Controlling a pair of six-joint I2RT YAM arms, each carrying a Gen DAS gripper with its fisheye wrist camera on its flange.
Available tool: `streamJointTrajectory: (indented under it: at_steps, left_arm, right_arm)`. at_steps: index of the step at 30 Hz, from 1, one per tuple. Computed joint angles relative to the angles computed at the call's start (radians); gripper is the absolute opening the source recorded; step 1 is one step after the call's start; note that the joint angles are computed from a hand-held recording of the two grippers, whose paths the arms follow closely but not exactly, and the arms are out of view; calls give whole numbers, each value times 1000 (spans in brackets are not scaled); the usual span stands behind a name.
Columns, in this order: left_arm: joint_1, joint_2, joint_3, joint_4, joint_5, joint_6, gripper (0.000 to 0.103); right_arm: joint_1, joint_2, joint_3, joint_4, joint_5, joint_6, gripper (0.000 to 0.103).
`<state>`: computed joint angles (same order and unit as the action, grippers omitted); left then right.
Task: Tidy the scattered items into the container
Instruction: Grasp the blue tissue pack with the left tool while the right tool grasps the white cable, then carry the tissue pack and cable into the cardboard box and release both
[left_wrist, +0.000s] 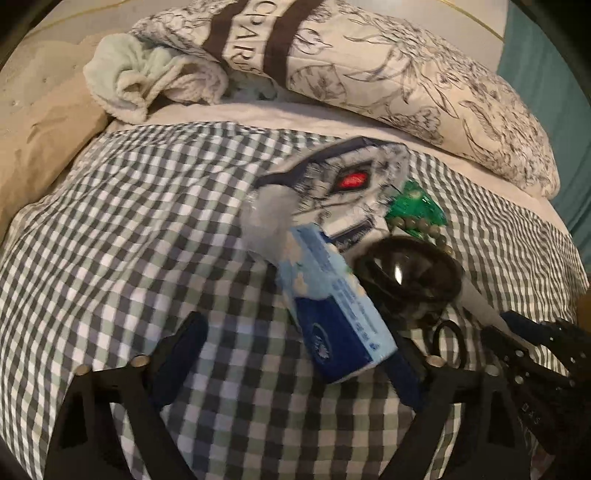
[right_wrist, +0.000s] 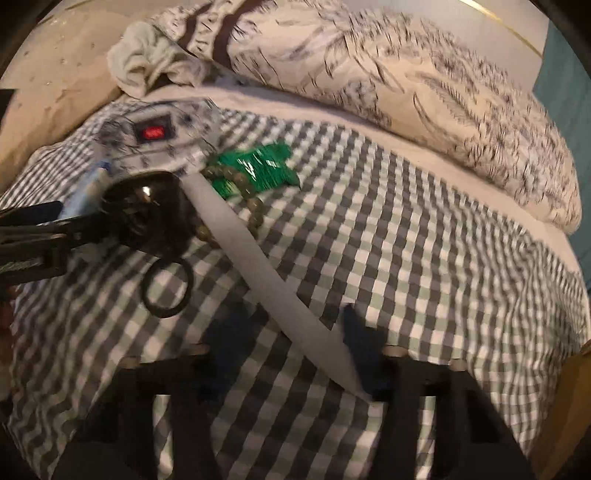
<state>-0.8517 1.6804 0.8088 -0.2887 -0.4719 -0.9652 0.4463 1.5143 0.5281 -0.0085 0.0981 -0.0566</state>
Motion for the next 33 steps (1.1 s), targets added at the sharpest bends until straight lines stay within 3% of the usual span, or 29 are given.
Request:
streamJointTrajectory:
  at_steps: [2, 4, 7, 12, 20, 25, 29, 33]
  left_arm:
    - [-5, 8, 4, 20, 10, 23, 52]
    - [-10, 8, 7, 35, 23, 40, 30]
    - [-37, 9, 31, -22, -4, 34, 22]
    - [-123, -67, 38, -171, -77, -44, 21]
    - [-272, -152, 84, -378, -131, -186, 20]
    - [-411, -161, 191, -530, -196, -286, 20]
    - [-517, -129, 319, -654, -242, -354, 21]
    - [-589, -63, 467, -758, -274, -395, 21]
  right_arm:
    - [-14, -10, -17, 18, -16, -1, 32]
    - [-18, -30, -29, 11, -6, -2, 21]
    - [-38, -97, -65, -3, -25, -11, 9]
    - [-42, -301, -127, -102, -27, 21, 8]
    - [-48, -669, -119, -437, 8, 38, 8]
    - [-65, -968, -64, -712, 12, 33, 8]
    - [-61, -1095, 18, -889, 31, 40, 8]
    - [-166, -1210, 107, -1033, -39, -24, 8]
